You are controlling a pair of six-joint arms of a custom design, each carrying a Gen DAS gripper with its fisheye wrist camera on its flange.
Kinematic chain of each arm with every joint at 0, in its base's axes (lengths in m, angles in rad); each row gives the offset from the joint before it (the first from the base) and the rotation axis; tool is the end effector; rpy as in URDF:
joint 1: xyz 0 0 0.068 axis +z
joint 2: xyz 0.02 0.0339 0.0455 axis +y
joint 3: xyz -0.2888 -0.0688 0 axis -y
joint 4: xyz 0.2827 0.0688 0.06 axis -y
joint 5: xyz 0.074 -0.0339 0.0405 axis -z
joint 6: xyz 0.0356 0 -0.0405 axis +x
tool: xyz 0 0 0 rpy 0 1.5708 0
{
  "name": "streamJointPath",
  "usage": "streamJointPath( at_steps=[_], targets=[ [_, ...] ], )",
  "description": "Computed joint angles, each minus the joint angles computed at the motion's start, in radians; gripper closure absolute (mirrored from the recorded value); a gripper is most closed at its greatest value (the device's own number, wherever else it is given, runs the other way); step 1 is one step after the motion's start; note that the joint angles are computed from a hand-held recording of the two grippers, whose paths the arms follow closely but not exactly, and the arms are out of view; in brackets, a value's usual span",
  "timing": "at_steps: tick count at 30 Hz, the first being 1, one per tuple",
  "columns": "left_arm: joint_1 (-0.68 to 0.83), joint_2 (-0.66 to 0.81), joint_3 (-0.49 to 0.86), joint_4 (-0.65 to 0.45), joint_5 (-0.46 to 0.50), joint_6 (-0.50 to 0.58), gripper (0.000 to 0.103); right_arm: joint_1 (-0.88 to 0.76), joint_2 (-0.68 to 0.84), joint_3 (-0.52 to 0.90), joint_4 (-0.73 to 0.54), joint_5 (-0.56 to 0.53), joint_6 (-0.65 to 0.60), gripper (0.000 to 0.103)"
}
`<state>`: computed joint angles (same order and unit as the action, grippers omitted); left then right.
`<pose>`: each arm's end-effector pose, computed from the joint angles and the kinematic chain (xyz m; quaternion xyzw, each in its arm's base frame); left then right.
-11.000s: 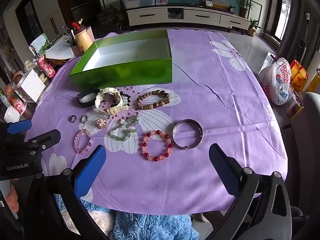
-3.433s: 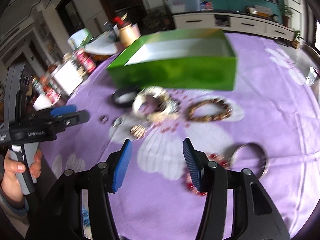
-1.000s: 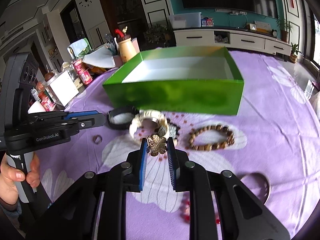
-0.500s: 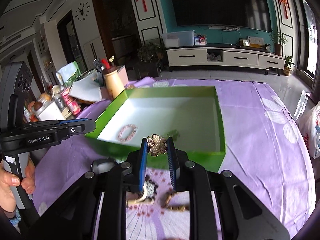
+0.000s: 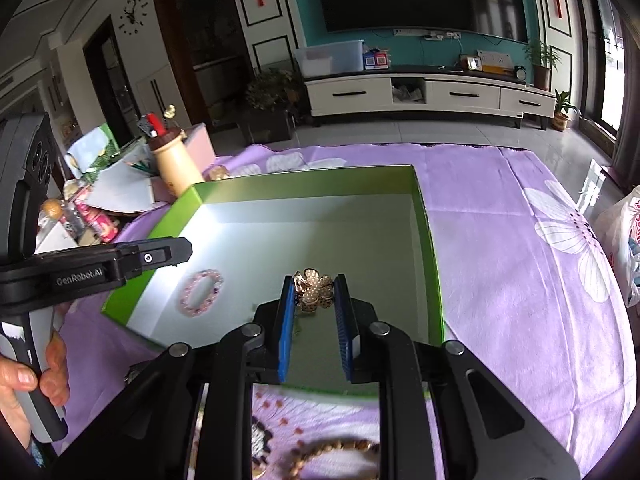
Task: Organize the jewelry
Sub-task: 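Carry the ring and charm into the green box and open both tools, then lift both open tools out of the green box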
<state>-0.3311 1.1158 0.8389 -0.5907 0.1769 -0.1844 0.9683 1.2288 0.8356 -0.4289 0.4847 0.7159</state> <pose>0.2362 -0.0878 0.2702 0.0989 0.9304 -0.1676 0.3106 0.1718 0.2205 0.2554 -0.0267 0.9074 0.1161 0.4030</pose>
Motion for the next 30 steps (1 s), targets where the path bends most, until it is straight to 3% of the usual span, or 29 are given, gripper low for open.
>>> streamJointPath(
  at_steps=[7,9,11,13,18,19,25,30],
  targets=[
    [0.004,0.072,0.025,0.025,-0.027,-0.02,0.082,-0.042,0.07,0.043,-0.001,-0.019,-0.028,0.08],
    [0.007,0.069,0.026,0.022,-0.022,-0.022,0.074,-0.039,0.07,0.047,-0.01,-0.014,-0.026,0.075],
    [-0.001,0.052,0.022,0.018,-0.04,-0.026,0.051,-0.033,0.058,0.042,-0.016,-0.003,-0.022,0.069],
    [-0.006,0.033,0.018,0.012,-0.045,-0.027,0.048,-0.024,0.043,0.035,-0.021,0.007,-0.009,0.063],
    [-0.029,-0.029,0.016,-0.022,-0.063,-0.029,0.038,0.014,-0.007,0.018,-0.048,0.037,0.027,0.063],
    [-0.033,-0.04,0.013,-0.026,-0.067,-0.032,0.032,0.025,-0.016,0.017,-0.057,0.046,0.034,0.06],
    [-0.053,-0.17,-0.002,-0.102,-0.085,-0.032,0.022,0.122,-0.083,0.012,-0.141,0.133,0.118,0.045],
    [-0.037,-0.359,-0.057,-0.205,-0.059,-0.025,0.008,0.274,-0.137,0.003,-0.281,0.237,0.274,0.031]
  ],
)
